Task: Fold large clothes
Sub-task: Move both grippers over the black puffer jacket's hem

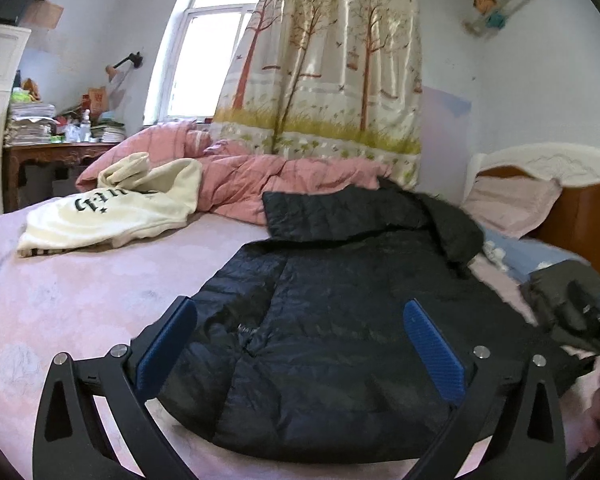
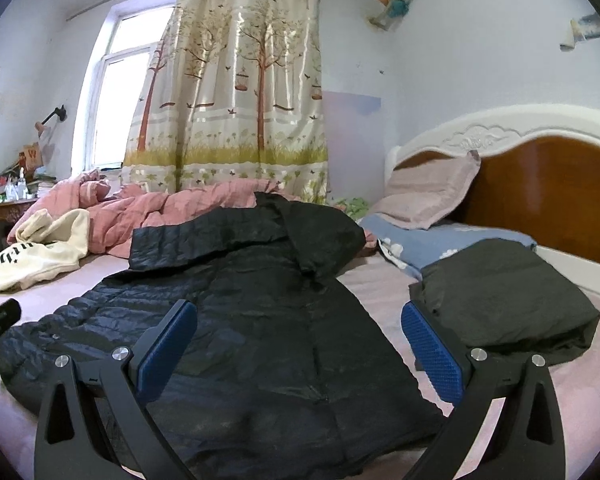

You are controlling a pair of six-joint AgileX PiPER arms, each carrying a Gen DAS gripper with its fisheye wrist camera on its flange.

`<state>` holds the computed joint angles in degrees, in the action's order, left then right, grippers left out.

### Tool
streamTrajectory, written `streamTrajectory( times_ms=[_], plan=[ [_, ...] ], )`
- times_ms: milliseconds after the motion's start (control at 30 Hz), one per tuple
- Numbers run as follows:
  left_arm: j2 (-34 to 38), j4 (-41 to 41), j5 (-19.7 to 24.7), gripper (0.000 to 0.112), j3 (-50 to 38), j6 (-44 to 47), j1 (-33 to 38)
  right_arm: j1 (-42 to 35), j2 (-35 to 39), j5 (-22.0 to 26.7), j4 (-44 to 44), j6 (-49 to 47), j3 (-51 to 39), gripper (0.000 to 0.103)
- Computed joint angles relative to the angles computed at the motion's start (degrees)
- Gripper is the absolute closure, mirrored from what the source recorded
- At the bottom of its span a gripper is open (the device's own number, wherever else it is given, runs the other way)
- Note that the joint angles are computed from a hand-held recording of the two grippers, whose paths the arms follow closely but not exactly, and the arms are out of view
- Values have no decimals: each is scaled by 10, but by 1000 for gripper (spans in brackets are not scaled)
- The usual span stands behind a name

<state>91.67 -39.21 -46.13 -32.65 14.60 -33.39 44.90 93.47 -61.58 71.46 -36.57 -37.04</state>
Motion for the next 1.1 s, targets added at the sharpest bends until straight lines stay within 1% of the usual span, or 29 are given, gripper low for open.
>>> streamTrajectory(
  times_ms=[33, 67, 100, 133, 167, 200, 233, 267, 300, 333, 367, 400, 433, 467, 533, 600, 633, 700, 767, 833, 867, 933, 967, 1000, 1067, 1100],
  plan=[
    [-11, 17, -2, 10, 11, -9, 4, -10, -10, 20, -7, 8, 7, 0],
    [-21, 20, -12, 10, 23, 4, 1, -19, -18, 33, -12, 12, 12, 0],
    [-25, 17, -22, 10, 31, 20, -3, -32, -31, 58, -15, 11, 19, 0],
    [-35, 10, -19, 10, 37, 46, -7, -41, -40, 75, -16, 5, 22, 0],
    [-53, 5, 7, 10, 42, 60, -3, -49, -55, 96, -12, -11, 27, 3],
    [-75, 14, 45, 10, 45, 53, 7, -54, -67, 110, -5, -27, 31, 5],
    [-105, 35, 86, 10, 52, 25, 18, -54, -76, 116, 7, -42, 32, 5],
    [-136, 60, 112, 10, 64, -12, 25, -47, -94, 110, 25, -51, 42, 5],
    [-160, 65, 116, 10, 73, -26, 17, -43, -110, 106, 30, -49, 53, 5],
    [-183, 47, 105, 10, 83, -16, -2, -39, -124, 107, 37, -55, 60, 5],
    [-192, 10, 86, 10, 85, 16, -27, -37, -133, 106, 43, -60, 66, 5],
    [-202, -43, 74, 10, 82, 70, -54, -25, -146, 97, 54, -66, 78, 5],
    [-207, -74, 56, 10, 85, 103, -77, -17, -150, 89, 60, -69, 83, 5],
    [-207, -88, 36, 10, 90, 119, -93, -3, -156, 77, 75, -76, 90, 5],
    [-194, -114, -10, 10, 100, 143, -125, 8, -169, 74, 85, -79, 101, 5],
    [-179, -129, -15, 10, 96, 170, -130, 23, -178, 62, 96, -90, 104, 5],
    [-166, -137, -26, 10, 94, 180, -135, 33, -185, 52, 103, -96, 105, 5],
    [-160, -145, -34, 10, 95, 183, -139, 52, -201, 39, 108, -99, 112, 5],
    [-157, -149, -54, 10, 101, 178, -147, 65, -209, 32, 113, -100, 116, 5],
    [-158, -182, -75, 10, 99, 197, -163, 71, -215, 35, 118, -103, 124, 5],
    [-162, -179, -80, 10, 103, 190, -165, 66, -221, 47, 117, -107, 128, 5],
    [-155, -203, -88, 10, 94, 207, -163, 34, -237, 99, 100, -112, 133, 5],
    [-155, -203, -80, 10, 92, 208, -153, -4, -252, 145, 83, -103, 140, 5],
    [-154, -196, -67, 10, 90, 203, -136, -31, -255, 170, 70, -92, 144, 5],
    [-150, -176, -30, 10, 86, 189, -91, -69, -255, 195, 52, -77, 148, 6],
    [-144, -163, -18, 10, 85, 180, -69, -98, -260, 218, 37, -67, 152, 7]
  ],
)
